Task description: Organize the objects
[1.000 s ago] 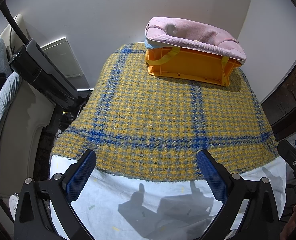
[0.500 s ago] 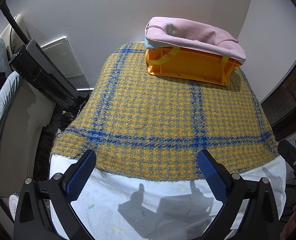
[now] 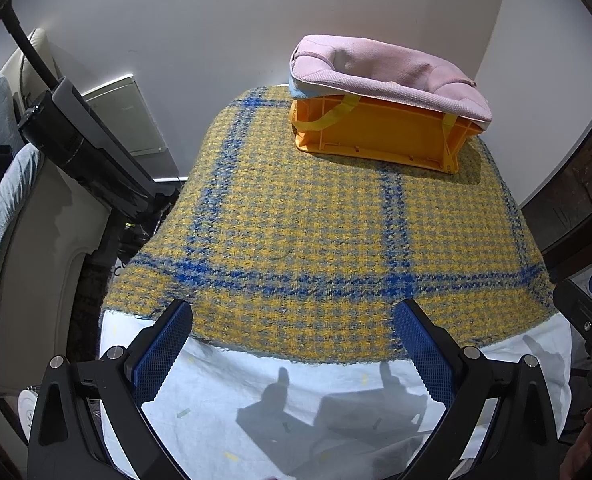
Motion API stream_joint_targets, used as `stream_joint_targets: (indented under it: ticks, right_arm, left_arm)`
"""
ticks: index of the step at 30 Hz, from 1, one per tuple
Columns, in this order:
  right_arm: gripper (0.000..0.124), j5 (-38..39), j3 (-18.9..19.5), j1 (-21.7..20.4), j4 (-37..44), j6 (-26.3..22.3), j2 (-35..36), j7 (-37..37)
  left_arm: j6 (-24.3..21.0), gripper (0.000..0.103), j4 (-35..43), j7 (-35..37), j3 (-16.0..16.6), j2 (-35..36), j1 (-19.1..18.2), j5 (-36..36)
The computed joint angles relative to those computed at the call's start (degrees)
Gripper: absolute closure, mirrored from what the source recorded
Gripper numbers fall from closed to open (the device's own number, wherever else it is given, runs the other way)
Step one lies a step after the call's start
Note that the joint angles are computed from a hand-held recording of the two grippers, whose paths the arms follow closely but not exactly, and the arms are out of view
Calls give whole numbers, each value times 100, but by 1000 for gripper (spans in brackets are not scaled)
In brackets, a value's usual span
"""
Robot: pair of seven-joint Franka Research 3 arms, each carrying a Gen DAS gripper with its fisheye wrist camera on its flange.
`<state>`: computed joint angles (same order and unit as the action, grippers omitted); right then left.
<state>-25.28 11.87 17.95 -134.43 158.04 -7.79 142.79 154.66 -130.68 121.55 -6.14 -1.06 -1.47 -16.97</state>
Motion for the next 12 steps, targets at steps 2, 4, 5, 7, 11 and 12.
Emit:
stream_joint_targets:
  ticks: [2, 4, 5, 7, 11, 12]
  right_arm:
    - [28, 24, -4, 5, 10, -11, -5, -17]
    - [28, -6, 6, 0, 24, -30, 2, -2]
    - [28, 2, -5, 1, 23, -28, -2, -19]
    - [28, -5, -5, -2, 25, -28, -4, -14]
    - [28, 11, -19, -4, 22, -7, 5, -36]
    - [28, 20, -23, -4, 19, -1, 5, -49]
  left_arm:
    - [-31, 0, 17, -28, -1, 11, 4, 44]
    - [-90, 0, 44, -196, -7, 39, 12, 222]
    - [-120, 0, 69, -251, -9, 60, 19, 294]
    - [-151, 0, 80, -284, -14, 75, 32, 340]
    - [-49, 0, 20, -263, -27, 32, 30, 357]
    - [-48, 0, 17, -246, -28, 27, 24, 356]
